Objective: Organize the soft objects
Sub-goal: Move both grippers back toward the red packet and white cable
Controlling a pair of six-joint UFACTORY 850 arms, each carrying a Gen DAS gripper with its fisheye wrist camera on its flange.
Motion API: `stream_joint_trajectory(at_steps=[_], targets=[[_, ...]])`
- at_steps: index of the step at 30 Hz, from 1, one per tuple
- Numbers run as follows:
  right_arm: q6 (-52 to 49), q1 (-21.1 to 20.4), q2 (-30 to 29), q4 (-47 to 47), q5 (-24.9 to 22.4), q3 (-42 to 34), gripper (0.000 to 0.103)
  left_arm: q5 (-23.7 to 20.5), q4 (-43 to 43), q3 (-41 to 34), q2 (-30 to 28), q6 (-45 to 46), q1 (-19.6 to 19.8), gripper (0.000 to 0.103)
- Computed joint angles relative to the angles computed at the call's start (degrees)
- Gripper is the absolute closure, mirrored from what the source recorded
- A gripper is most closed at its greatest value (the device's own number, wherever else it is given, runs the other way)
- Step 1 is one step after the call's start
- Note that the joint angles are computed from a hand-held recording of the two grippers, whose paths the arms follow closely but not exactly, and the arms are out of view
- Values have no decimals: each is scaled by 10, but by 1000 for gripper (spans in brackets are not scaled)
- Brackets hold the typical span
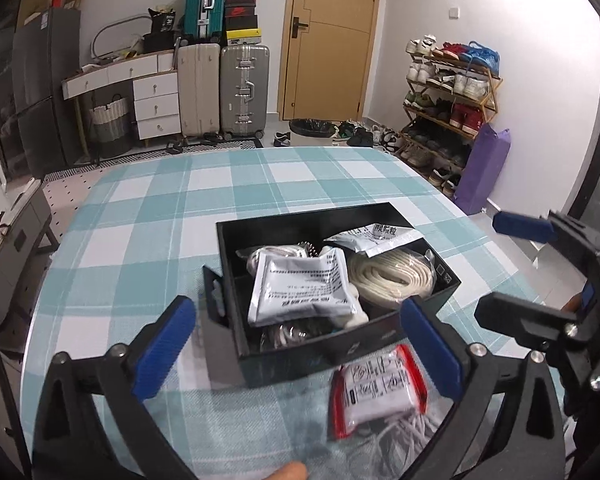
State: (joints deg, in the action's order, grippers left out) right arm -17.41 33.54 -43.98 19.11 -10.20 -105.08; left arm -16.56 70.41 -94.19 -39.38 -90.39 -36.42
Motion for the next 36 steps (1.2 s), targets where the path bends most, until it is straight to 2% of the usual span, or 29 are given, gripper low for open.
stream_joint_trajectory(at_steps=[5,8,14,18,23,27,36], targets=[[19,0,12,5,1,33,1,13,41,36,21,-63,1,0],[-37,0,24,72,7,62,1,0,71,55,32,-99,-3,0],[-20,7,30,50,7,83,1,-19,113,81,44,-149,-9,0],[-39,8,32,69,3,90,1,-30,105,85,45,-140,-13,0],[-47,11,29,68,-17,82,1,-30,104,93,48,-143,-17,0],[-14,14,16,34,-47,64,1,-33,94,100,50,-131,-21,0],[-40,21,-8,54,-97,36,1,-49,101,121,58,-141,-27,0]])
